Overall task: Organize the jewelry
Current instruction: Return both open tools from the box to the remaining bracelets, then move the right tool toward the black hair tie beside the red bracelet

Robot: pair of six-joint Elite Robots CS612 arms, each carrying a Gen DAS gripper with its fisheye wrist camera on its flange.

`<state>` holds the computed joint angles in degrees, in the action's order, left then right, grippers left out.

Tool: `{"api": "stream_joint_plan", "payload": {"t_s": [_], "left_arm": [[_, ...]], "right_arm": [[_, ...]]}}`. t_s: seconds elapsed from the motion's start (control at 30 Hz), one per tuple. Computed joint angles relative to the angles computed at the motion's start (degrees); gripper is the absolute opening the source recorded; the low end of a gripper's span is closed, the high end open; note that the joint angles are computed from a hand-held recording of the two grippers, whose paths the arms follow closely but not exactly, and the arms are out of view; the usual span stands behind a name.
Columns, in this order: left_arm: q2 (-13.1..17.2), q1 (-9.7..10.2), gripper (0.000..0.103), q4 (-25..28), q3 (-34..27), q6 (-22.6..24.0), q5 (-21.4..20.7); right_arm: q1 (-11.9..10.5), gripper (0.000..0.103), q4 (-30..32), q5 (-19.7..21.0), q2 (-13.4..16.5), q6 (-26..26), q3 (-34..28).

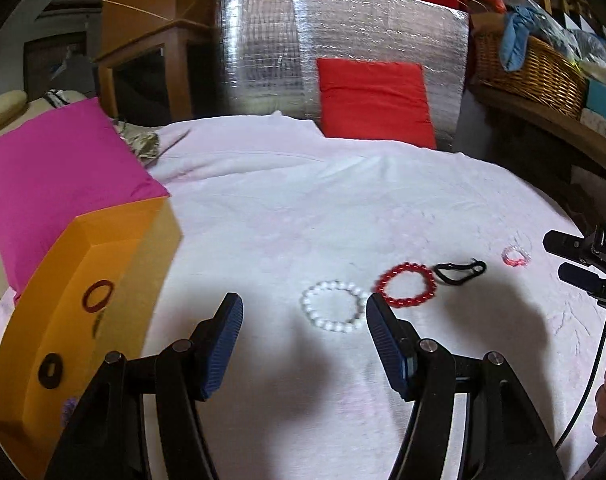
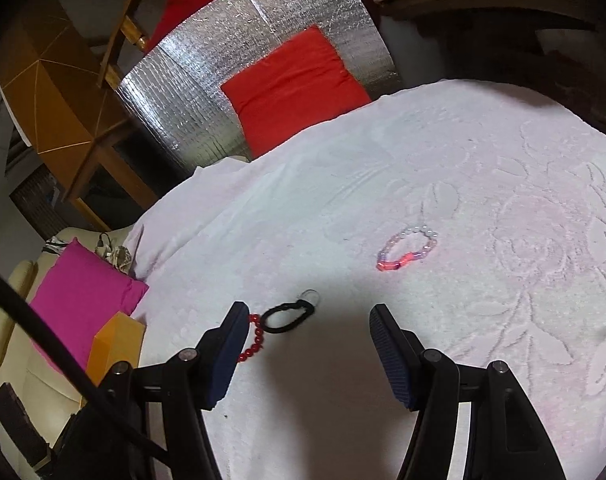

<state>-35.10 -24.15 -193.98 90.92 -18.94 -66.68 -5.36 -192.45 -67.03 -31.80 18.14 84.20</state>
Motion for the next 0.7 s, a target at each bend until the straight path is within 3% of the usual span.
{"api": "stream_joint_plan", "payload": {"t_s": [0.33,0.7], "left_arm": [[0.94,-1.16,0.065,2.67,-2.11,1.09,-0.35],[1.18,-1.09,0.065,5.43,-2.95,0.80,-1.91]], "right_arm": [[-1.42,0.067,1.72,1.30,-0.31,1.10,0.49],[-1.62,0.067,3.78,1.20,-0.44,1.86,0.35]]}}
